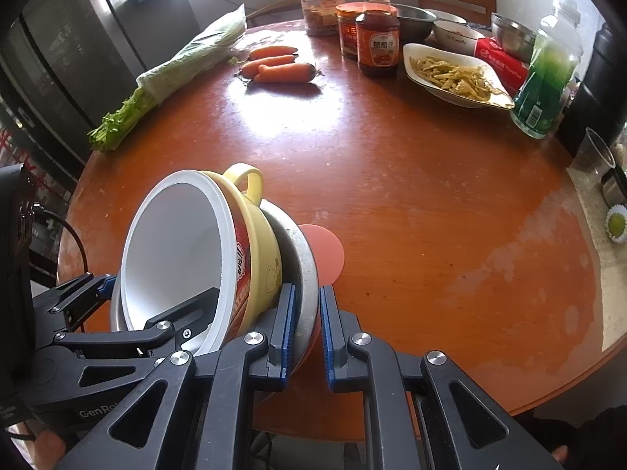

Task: Organize plates and bowls
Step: 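Open the left gripper and withdraw from the bowl stack rim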

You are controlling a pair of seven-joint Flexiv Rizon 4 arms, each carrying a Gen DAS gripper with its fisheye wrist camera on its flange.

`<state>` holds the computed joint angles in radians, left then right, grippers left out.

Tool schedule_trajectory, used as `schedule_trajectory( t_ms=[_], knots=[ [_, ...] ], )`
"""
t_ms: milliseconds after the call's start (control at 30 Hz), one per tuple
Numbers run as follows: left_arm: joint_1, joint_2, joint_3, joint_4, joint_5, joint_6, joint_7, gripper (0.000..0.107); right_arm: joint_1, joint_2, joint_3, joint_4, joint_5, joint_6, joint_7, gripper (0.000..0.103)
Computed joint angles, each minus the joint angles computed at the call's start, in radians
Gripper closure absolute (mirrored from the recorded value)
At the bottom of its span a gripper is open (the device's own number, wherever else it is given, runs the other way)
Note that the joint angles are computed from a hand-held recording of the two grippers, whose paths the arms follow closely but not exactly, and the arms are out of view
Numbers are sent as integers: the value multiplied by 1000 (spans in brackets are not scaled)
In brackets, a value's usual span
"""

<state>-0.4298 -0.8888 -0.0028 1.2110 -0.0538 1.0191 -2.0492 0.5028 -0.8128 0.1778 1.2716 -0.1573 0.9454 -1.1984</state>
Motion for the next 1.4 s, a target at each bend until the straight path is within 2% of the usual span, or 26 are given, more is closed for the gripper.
schedule_trajectory(
  t_ms=[200,433,600,833,1067,1133,1200,1267,1333,1400],
  knots=[
    [10,-1,-14,7,-9,14,22,28,8,7,-11,12,-8,8,16,90],
    [-2,-6,3,8,-6,32,3,25,-6,6,1,28,9,53,38,89],
    [-16,-5,22,9,10,43,-30,25,-26,-2,17,32,46,90,67,79],
    [-27,-5,40,18,30,82,-68,26,-33,2,21,65,57,166,89,78],
    [-83,17,122,23,122,84,-155,36,-35,47,21,174,58,322,118,78],
    [-114,31,168,39,164,108,-218,36,-31,68,11,212,53,368,139,73],
    [-175,43,258,34,237,81,-317,36,10,102,-50,276,25,436,204,71],
    [-214,58,309,28,304,31,-382,36,40,134,-87,333,-11,478,245,71],
    [-239,72,336,30,358,-3,-437,36,71,164,-123,385,-48,514,288,71],
    [-239,93,330,62,398,26,-480,36,113,188,-173,436,-85,567,337,71]
  ],
)
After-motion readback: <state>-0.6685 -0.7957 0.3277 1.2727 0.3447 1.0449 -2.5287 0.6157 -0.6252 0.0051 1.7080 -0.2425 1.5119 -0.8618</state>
